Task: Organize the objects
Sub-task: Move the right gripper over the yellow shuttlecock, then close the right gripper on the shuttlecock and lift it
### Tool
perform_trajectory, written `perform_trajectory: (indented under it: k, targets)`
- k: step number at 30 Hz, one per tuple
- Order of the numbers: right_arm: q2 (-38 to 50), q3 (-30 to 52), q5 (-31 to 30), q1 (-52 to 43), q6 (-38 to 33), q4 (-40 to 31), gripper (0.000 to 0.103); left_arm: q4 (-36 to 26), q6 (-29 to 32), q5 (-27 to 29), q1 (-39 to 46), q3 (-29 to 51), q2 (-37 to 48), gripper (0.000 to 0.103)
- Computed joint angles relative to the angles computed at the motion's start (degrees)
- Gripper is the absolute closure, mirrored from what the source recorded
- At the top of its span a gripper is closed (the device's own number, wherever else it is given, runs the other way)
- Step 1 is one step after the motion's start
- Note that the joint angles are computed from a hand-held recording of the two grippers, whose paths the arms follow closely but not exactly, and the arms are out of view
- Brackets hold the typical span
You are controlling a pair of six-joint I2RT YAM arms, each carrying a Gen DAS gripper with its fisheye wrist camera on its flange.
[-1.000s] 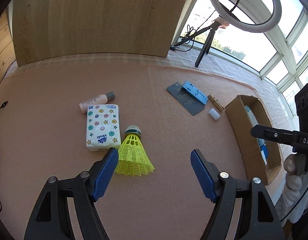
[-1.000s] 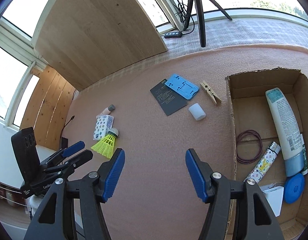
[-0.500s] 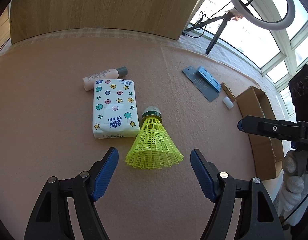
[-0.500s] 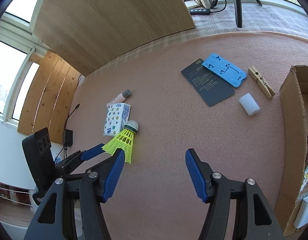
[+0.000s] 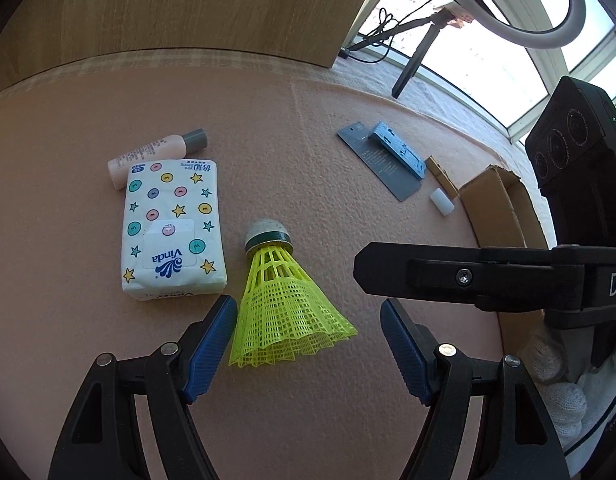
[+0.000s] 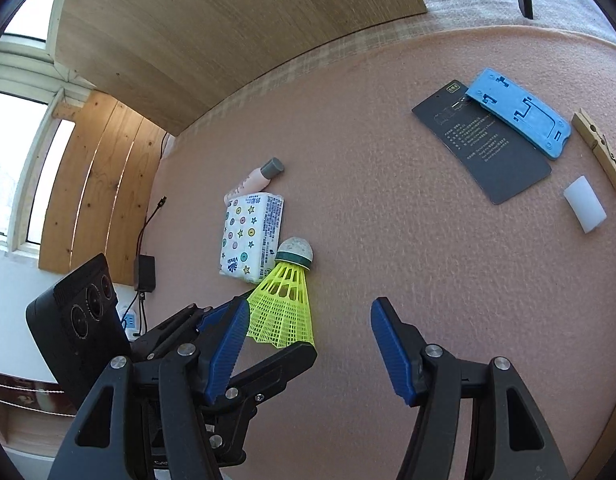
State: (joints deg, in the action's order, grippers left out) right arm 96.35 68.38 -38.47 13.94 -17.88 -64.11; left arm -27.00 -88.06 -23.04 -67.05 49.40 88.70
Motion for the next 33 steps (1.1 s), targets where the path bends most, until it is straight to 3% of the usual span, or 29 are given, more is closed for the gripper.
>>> perform_trajectory:
  k: [9,16,23,33]
  targets:
    - [3.1,-0.2,-1.2,4.5,1.5,1.3,0.044,5.3,1.7,1.9,0.6,-1.7,1.4,0.042]
    - [3.6,-1.2,-1.4,4.9,1.1,1.2,0.062,6.0,0.7,1.3,-0.3,-1.9,1.7,0.047]
    - [3.1,-1.6,-2.2,3.0,-0.5,-0.5,0.066,4.6,-0.1,0.5,-1.7,0.4,2.3,0.052]
    - [-0.9,-0.6,-3.1,-3.7,-6.7,-7.4,0.067,-0.9,2.9,-0.8,-2.7,10.9,6.4,0.053]
